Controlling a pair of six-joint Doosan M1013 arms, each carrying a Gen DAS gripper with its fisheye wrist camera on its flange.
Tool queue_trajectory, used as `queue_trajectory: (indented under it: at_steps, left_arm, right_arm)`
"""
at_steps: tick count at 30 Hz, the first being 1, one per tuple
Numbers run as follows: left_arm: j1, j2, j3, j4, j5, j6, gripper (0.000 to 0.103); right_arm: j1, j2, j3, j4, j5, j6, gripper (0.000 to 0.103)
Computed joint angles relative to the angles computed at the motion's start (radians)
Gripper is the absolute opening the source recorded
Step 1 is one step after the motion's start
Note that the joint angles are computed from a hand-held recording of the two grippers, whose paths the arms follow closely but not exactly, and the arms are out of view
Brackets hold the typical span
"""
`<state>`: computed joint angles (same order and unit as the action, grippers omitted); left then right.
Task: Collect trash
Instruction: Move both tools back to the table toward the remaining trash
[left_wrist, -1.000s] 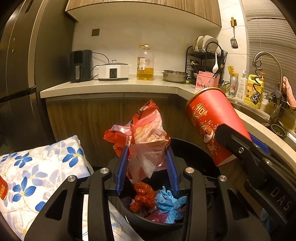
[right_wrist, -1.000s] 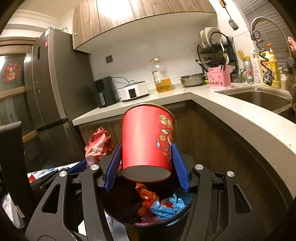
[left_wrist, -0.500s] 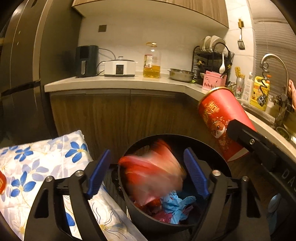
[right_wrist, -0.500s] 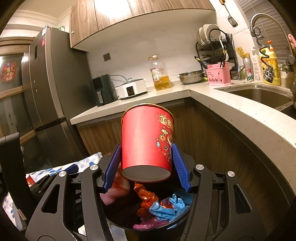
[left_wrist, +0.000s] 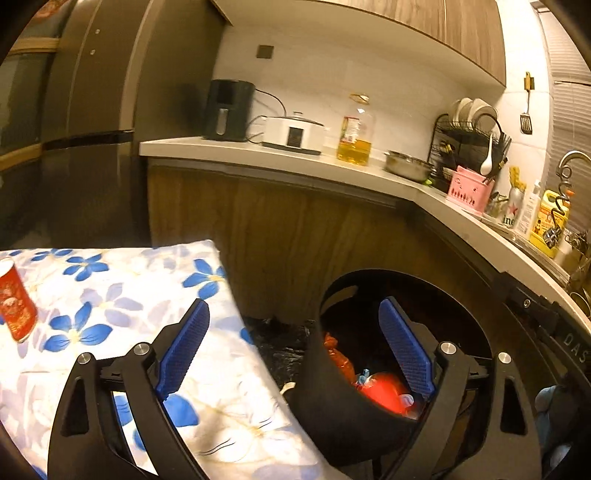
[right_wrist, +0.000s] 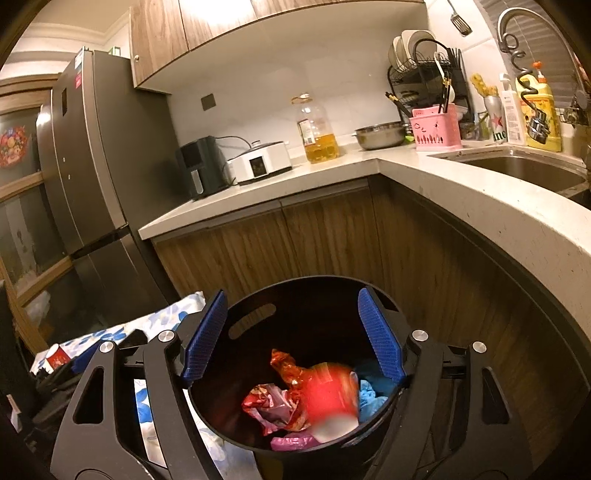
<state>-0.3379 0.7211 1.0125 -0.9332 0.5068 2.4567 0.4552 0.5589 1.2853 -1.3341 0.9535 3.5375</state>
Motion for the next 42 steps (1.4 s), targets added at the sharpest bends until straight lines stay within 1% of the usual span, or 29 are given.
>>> queue_trajectory:
  at_steps: [3,5,8,11,16,23,28,32,38,42]
  left_arm:
    - [0.007,-0.019,0.033,-0.028,-0.025,0.036,0.095]
    - [0.012,-0.030,0.049,-0.032,-0.032,0.039,0.095]
    - [0.017,-0.046,0.075,-0.025,-0.046,0.044,0.096]
    - [0.022,-0.068,0.110,-0.022,-0.077,0.062,0.097]
    - [0.036,-0.102,0.167,-0.015,-0.113,0.087,0.097]
    - [0.064,-0.135,0.223,0.005,-0.148,0.082,0.097]
    - [0.090,-0.153,0.251,-0.043,-0.196,0.124,0.097]
    - [0.107,-0.160,0.260,-0.038,-0.238,0.121,0.097]
    - [0.140,-0.155,0.253,0.026,-0.260,0.034,0.097]
    - [0.165,-0.146,0.245,0.102,-0.278,-0.056,0.097]
  right_arm:
    - [0.012,-0.001,0.003,0.005,0.018,-0.005,0.073]
    - [0.022,0.000,0.003,0.005,0.031,-0.007,0.076]
    - [0.037,0.004,0.000,0.004,0.049,-0.015,0.078]
    - [0.053,0.008,-0.006,0.005,0.067,-0.027,0.080]
    - [0.080,0.015,-0.016,0.004,0.079,-0.044,0.080]
    - [0.112,0.029,-0.038,-0.017,0.086,-0.038,0.080]
    - [0.128,0.057,-0.085,-0.021,0.065,-0.074,0.080]
    - [0.136,0.086,-0.134,-0.011,0.026,-0.116,0.080]
    - [0.143,0.141,-0.235,0.031,-0.032,-0.219,0.080]
    - [0.147,0.184,-0.312,0.067,-0.068,-0.297,0.080]
